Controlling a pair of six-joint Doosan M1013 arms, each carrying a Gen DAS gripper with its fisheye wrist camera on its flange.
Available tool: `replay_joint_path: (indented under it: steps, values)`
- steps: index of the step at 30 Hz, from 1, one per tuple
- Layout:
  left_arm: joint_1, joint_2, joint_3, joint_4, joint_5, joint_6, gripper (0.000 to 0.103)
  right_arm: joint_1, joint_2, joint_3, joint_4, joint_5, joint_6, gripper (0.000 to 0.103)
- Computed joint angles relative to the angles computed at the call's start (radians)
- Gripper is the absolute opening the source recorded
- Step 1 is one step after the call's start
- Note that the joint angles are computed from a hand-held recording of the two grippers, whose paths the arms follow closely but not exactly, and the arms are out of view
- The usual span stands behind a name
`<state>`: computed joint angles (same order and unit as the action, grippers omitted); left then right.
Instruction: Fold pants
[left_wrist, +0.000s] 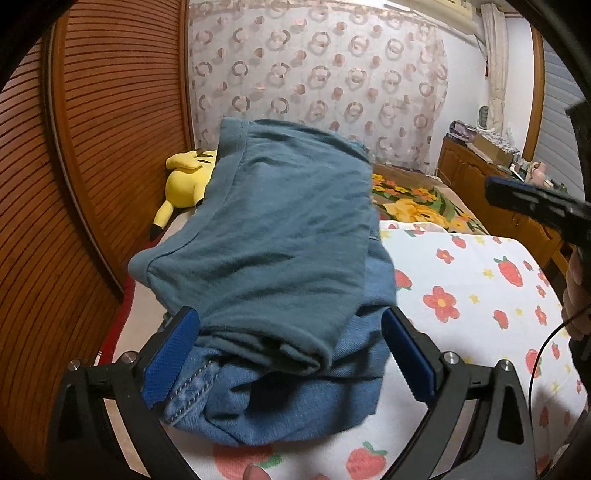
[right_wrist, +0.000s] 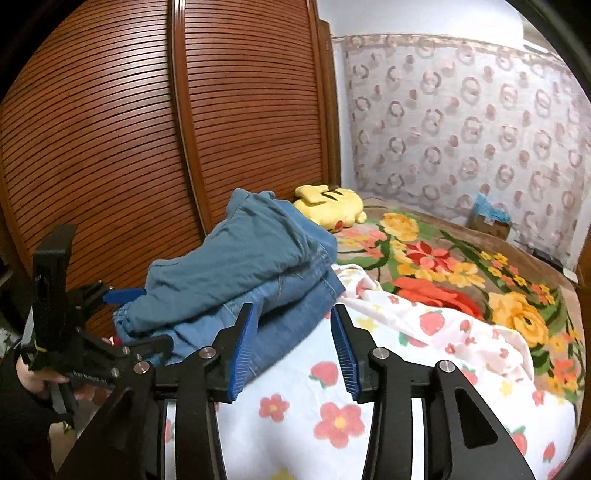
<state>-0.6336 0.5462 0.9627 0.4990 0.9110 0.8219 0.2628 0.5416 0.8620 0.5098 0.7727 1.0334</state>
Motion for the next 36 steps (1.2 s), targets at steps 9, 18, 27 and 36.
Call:
replay_joint_path:
  steps: [9,18,27,36]
  values:
    - [-0.042,-0.047,0.046,0.092,-0.051,-0.048,0.099,0.013,-0.129,0.204,-0.029,-0.124,0.041,0.053]
    - [-0.098,-0.078,0.069,0.179,-0.096,-0.082,0.099,0.033,-0.244,0.369,-0.144,-0.252,0.168,0.065]
    - [-0.147,-0.09,0.075,0.231,-0.111,-0.122,0.099,0.066,-0.35,0.515,-0.34,-0.361,0.376,0.082]
    - [-0.183,-0.109,0.102,0.232,-0.156,-0.133,0.099,0.115,-0.437,0.631,-0.712,-0.413,0.782,0.082]
